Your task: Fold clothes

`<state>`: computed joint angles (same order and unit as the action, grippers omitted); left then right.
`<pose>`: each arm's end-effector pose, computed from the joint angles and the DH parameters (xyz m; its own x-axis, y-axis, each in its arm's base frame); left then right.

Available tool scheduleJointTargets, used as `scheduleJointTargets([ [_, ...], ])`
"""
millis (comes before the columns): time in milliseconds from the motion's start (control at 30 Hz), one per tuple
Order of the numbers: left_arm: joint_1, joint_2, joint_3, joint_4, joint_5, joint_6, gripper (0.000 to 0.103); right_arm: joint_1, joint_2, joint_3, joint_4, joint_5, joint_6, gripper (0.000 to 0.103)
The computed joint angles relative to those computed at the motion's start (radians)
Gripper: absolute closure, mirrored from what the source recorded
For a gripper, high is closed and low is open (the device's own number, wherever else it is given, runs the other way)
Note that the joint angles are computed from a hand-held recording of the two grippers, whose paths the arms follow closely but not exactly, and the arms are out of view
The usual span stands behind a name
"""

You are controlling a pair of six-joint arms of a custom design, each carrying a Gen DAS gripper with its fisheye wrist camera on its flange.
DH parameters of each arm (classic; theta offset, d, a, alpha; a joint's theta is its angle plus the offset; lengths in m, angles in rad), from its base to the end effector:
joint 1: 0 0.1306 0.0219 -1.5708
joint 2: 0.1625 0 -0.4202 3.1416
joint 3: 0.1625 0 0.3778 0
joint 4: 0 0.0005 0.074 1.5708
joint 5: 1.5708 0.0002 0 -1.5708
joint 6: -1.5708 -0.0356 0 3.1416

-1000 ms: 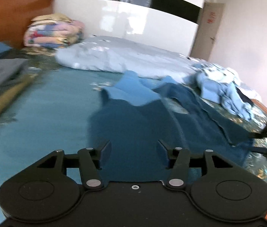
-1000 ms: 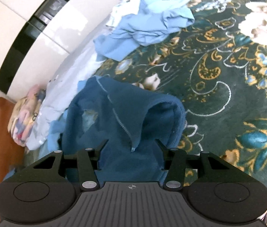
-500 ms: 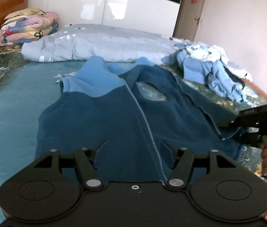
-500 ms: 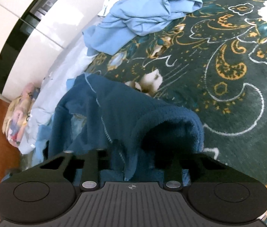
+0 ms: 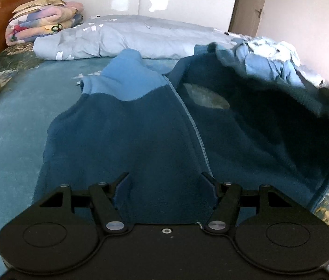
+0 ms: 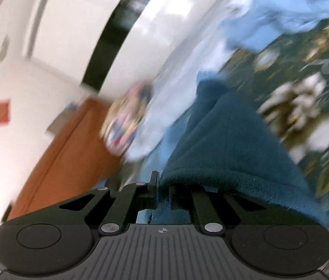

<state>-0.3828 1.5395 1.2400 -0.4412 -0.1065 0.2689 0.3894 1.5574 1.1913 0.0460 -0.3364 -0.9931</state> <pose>0.4822 -0.1906 0.3618 -0.6828 -0.0098 -0.7305 0.1216 0.9844 -0.1269 0.4945 0.2151 0.3768 -0.7020 0.5667 -0.4313 -0.1101 0.5120 0.8519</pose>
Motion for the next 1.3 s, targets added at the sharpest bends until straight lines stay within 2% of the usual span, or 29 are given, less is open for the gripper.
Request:
scheduleJointTargets([
  [133,0.020,-0.026,-0.010,0.016,0.016,0.014,0.040,0.056,0.025,0.031,-0.137,-0.057,0.069,0.098],
  [333,0.047,-0.022,0.022,0.040,0.050,-0.018,0.039,0.084,0.057,0.057,-0.299,-0.077,0.065,0.098],
  [400,0.057,0.000,0.060,0.047,0.070,-0.023,0.036,0.082,0.057,0.064,-0.322,-0.083,0.072,0.097],
  [533,0.070,0.082,0.193,0.055,0.104,-0.048,0.033,0.078,0.055,0.078,-0.371,-0.070,0.096,0.096],
  [667,0.050,0.197,0.359,0.052,0.090,-0.194,0.032,0.072,0.062,0.073,-0.382,-0.071,0.087,0.090],
  [733,0.044,0.260,0.446,0.025,0.102,-0.242,0.031,0.069,0.061,0.069,-0.390,-0.066,0.081,0.083],
  [800,0.039,0.333,0.554,-0.034,0.098,-0.249,0.031,0.062,0.055,0.065,-0.400,-0.063,0.071,0.061],
  [1033,0.030,0.509,0.784,-0.117,0.098,-0.235,0.032,0.013,-0.025,0.037,-0.463,-0.020,0.145,0.056],
  [1133,0.027,0.550,0.839,-0.148,0.094,-0.186,0.044,-0.011,-0.057,0.034,-0.478,0.022,0.177,0.056],
  [1200,0.023,0.582,0.888,-0.200,0.080,-0.185,0.064,-0.028,-0.071,0.033,-0.481,0.041,0.201,0.055],
  [1233,0.024,0.587,0.891,-0.197,0.086,-0.185,0.070,-0.035,-0.077,0.034,-0.483,0.052,0.212,0.056],
  [1300,0.025,0.592,0.886,-0.182,0.096,-0.177,0.094,-0.046,-0.066,0.055,-0.500,0.075,0.232,0.055],
])
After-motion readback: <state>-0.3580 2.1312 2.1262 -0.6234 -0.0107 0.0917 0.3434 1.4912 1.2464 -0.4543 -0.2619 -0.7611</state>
